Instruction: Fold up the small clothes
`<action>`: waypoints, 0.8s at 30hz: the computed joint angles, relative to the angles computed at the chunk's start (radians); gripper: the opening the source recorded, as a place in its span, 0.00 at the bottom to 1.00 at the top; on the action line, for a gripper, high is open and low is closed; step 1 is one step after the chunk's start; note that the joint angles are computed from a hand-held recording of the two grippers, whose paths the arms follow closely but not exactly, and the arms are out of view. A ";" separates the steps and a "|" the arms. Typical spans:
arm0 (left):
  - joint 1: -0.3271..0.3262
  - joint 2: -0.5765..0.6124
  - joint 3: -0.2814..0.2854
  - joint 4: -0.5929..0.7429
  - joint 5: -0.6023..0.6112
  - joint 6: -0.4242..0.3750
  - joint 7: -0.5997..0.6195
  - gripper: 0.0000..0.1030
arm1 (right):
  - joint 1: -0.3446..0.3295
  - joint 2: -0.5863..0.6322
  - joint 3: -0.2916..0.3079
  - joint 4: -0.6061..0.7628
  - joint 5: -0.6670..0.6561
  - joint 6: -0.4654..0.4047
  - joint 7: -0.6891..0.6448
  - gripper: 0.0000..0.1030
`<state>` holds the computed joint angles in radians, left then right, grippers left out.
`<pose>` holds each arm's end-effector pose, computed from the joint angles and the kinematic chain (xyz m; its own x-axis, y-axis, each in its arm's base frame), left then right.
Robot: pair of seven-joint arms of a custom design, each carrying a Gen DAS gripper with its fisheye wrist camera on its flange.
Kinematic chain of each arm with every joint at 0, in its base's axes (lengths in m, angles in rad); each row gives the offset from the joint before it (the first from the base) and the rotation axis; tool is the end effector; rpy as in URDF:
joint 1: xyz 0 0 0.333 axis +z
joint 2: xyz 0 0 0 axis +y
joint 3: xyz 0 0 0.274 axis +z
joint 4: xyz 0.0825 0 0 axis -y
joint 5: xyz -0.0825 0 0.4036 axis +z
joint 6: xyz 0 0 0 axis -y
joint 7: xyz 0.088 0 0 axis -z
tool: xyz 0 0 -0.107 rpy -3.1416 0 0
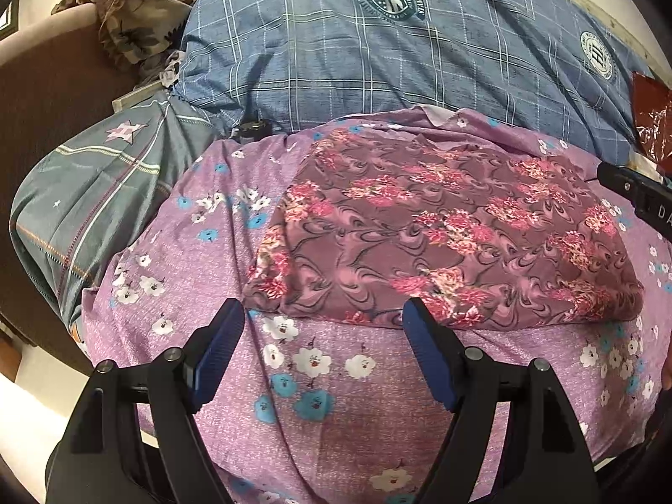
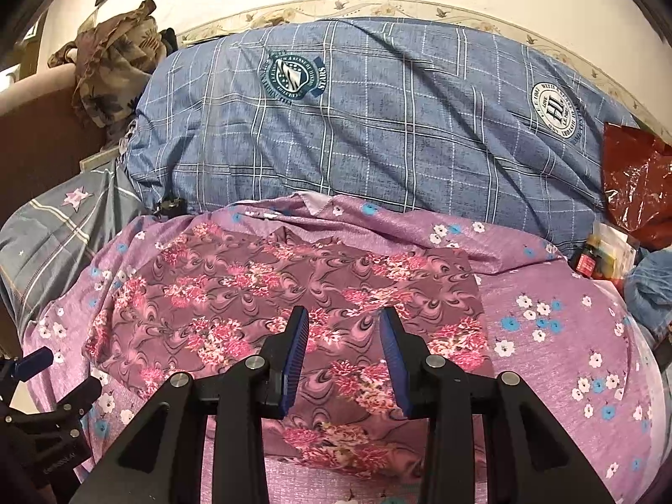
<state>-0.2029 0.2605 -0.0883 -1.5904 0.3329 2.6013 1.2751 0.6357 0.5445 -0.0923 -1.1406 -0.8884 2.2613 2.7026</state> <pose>0.6684 -0.2006 0.5257 -0.1629 -0.9823 -0.0923 -0.6901 0.1803 -0.7009 0.6475 0.3899 0.5307 -0.2155 -0.9733 0.0789 -0.5290 0.0485 -0.8472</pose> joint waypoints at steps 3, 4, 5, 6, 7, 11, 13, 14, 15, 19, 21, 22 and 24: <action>-0.007 0.006 0.001 0.007 0.011 -0.004 -0.006 0.76 | -0.001 -0.020 -0.002 -0.028 -0.008 0.008 0.015 0.36; -0.009 0.010 0.001 0.011 0.012 -0.009 -0.006 0.76 | -0.003 -0.026 -0.001 -0.036 -0.011 0.012 0.020 0.36; -0.009 0.014 0.000 0.016 0.009 -0.013 -0.004 0.76 | -0.005 -0.033 -0.001 -0.045 -0.015 0.015 0.026 0.36; -0.008 0.019 -0.001 0.022 0.002 -0.019 -0.002 0.76 | -0.007 -0.037 0.001 -0.051 -0.017 0.016 0.030 0.36; -0.008 0.021 -0.001 0.024 -0.001 -0.022 -0.004 0.76 | -0.009 -0.039 0.003 -0.054 -0.017 0.015 0.032 0.36; -0.007 0.039 0.001 0.041 -0.016 -0.040 -0.008 0.76 | -0.017 -0.044 0.011 -0.062 -0.017 0.016 0.033 0.36; -0.004 0.049 0.000 0.051 -0.032 -0.050 -0.003 0.76 | -0.018 -0.043 0.012 -0.060 -0.019 0.014 0.033 0.36; -0.003 0.053 -0.001 0.055 -0.040 -0.055 0.000 0.76 | -0.019 -0.043 0.013 -0.060 -0.019 0.014 0.034 0.36; -0.002 0.058 -0.002 0.060 -0.048 -0.058 0.005 0.76 | -0.019 -0.042 0.013 -0.059 -0.019 0.014 0.032 0.36; 0.009 0.074 -0.006 0.074 -0.092 -0.067 0.029 0.76 | -0.024 -0.024 0.017 -0.037 -0.003 0.007 0.008 0.36; 0.017 0.081 -0.007 0.082 -0.119 -0.072 0.041 0.76 | -0.026 -0.004 0.018 -0.011 0.013 0.002 -0.013 0.36; 0.022 0.085 -0.007 0.086 -0.132 -0.075 0.046 0.76 | -0.027 0.008 0.018 0.004 0.023 0.000 -0.026 0.36; 0.033 0.090 -0.011 0.094 -0.165 -0.082 0.061 0.76 | -0.029 0.038 0.019 0.042 0.049 -0.003 -0.053 0.36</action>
<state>-0.1697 0.3509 -0.0988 -1.4963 0.1682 2.5191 1.3357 0.6062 0.5821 -0.0737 -1.0990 -0.8391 2.2583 2.6497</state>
